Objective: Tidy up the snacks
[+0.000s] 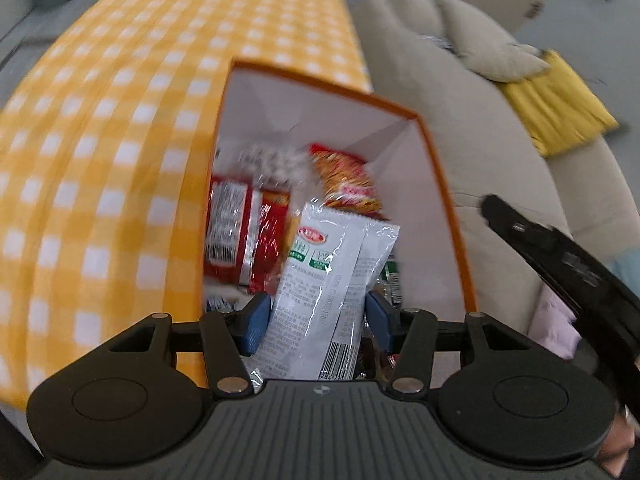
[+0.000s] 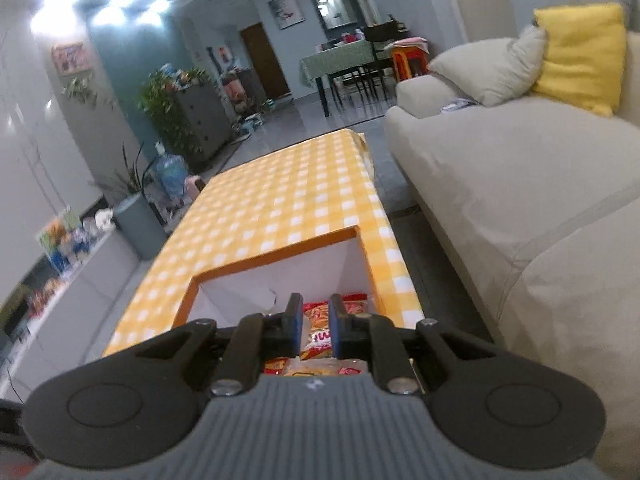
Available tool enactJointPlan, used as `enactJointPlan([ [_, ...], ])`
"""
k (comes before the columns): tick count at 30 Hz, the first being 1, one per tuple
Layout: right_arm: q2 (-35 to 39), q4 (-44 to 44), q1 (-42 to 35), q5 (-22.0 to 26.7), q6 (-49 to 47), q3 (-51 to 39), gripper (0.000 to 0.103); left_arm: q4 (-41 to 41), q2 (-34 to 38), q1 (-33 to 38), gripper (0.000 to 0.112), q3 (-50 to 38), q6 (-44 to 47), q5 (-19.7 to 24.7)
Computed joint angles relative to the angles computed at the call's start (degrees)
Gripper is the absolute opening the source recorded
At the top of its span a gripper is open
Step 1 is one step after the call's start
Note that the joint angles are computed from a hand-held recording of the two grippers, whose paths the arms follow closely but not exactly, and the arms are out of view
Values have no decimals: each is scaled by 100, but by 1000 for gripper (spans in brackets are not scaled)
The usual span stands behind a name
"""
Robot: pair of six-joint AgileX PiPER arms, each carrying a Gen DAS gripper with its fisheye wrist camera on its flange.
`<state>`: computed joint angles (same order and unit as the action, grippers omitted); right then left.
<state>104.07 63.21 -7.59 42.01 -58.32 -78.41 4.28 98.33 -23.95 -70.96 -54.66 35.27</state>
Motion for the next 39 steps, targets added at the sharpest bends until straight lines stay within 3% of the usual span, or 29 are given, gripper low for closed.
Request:
enactJointPlan([
  [2, 146, 63, -106, 123, 105, -112, 12, 770, 295, -218, 59, -292, -851, 411],
  [4, 193, 177, -209, 228, 60, -136, 12, 1593, 649, -535, 58, -728, -1478, 1120],
  [7, 203, 230, -363, 354, 142, -149, 13, 1744, 812, -663, 58, -877, -1501, 1271],
  [9, 234, 24, -428, 383, 385, -229, 23, 1804, 852, -730, 62, -936, -1562, 1391],
  [16, 359, -440, -517, 341, 1097, -422, 25, 2159, 1009, -1108, 74, -1421, -1470, 2172],
  [18, 267, -472, -498, 259, 1094, -341, 42, 2184, 953, -1183, 75, -1468, -1467, 2311],
  [20, 175, -570, -484, 210, 1111, -247, 43, 2250, 845, -1272, 76, -1471, -1479, 2421],
  [22, 79, -786, -475, 248, 1276, -208, 51, 2377, 661, -1379, 78, -1411, -1626, 2498],
  [24, 55, -1064, -474, 407, 1591, -303, 80, 2508, 380, -1471, 78, -1215, -1676, 2365],
  [25, 82, -1418, -448, 594, 2018, -468, 86, 2547, 289, -1525, 78, -1207, -1666, 2425],
  [27, 110, -2303, -300, 886, 2937, -789, 88, 2624, 132, -1647, 78, -1209, -1673, 2606],
  [31, -311, -3079, -73, 987, 3397, -641, 100, 2655, -382, -1878, 86, -942, -1761, 2668],
  [34, -526, -3795, 55, 1578, 4077, -734, 100, 2765, -673, -2119, 90, -806, -1875, 2829],
  [36, -745, -3943, 78, 1852, 3982, -629, 100, 2838, -700, -2271, 90, -851, -2063, 3111],
  [39, -1228, -4066, 145, 1984, 3820, -276, 100, 3000, -793, -2404, 90, -686, -2271, 3105],
])
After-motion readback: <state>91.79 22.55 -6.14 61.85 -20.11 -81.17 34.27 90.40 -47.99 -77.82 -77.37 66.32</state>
